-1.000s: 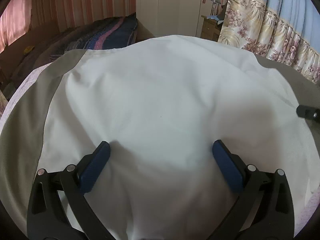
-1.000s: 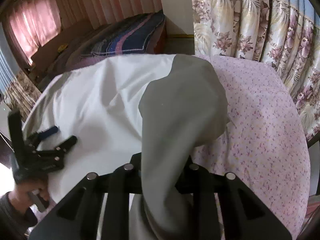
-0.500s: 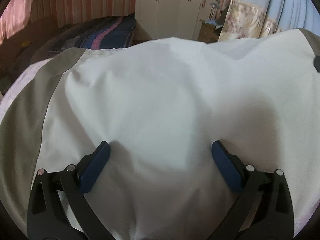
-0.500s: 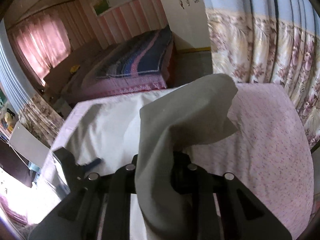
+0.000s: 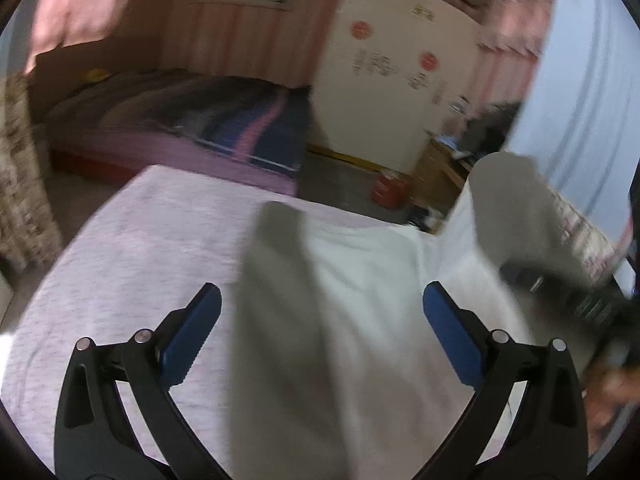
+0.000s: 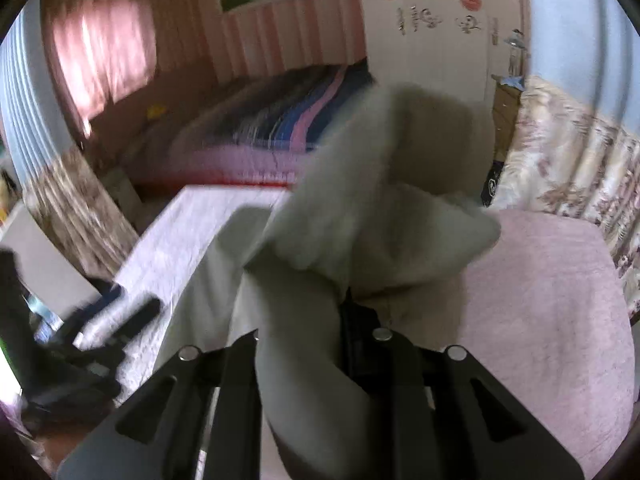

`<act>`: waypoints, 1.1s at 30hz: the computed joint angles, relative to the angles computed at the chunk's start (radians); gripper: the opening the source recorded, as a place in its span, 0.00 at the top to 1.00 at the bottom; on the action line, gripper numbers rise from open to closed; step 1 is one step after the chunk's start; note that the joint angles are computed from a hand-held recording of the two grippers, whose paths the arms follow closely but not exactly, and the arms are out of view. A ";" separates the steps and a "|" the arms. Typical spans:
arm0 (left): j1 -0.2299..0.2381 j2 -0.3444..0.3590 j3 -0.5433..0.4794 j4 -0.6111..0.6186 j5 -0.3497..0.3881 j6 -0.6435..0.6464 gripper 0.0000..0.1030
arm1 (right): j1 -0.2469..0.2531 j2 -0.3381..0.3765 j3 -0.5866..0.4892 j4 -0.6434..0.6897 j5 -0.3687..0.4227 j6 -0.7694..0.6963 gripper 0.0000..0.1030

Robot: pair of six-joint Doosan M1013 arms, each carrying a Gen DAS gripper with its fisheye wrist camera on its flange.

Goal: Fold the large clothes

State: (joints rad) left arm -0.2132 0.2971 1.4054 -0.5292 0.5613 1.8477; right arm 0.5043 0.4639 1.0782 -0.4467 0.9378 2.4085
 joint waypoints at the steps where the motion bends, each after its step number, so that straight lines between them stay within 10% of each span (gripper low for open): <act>1: 0.014 -0.001 0.005 -0.003 0.003 -0.008 0.03 | 0.017 0.035 -0.034 -0.013 0.038 -0.011 0.84; 8: 0.092 -0.018 0.051 0.077 0.043 -0.066 0.03 | 0.077 0.177 -0.130 -0.099 0.203 0.033 0.71; 12: 0.126 -0.026 0.061 0.129 0.079 -0.093 0.03 | 0.102 0.163 -0.114 -0.134 0.144 0.071 0.31; 17: 0.133 -0.055 0.062 0.117 0.089 -0.071 0.03 | 0.089 -0.013 0.052 -0.059 -0.123 0.149 0.27; 20: 0.114 -0.080 0.069 0.037 0.110 0.022 0.03 | 0.094 -0.141 0.189 -0.269 -0.216 0.304 0.15; 24: 0.071 -0.111 0.099 -0.093 0.123 0.120 0.03 | 0.125 -0.204 0.276 -0.629 0.014 0.454 0.10; 33: -0.109 -0.099 0.103 -0.019 0.157 0.098 0.03 | 0.008 -0.307 0.496 -0.496 0.011 0.502 0.10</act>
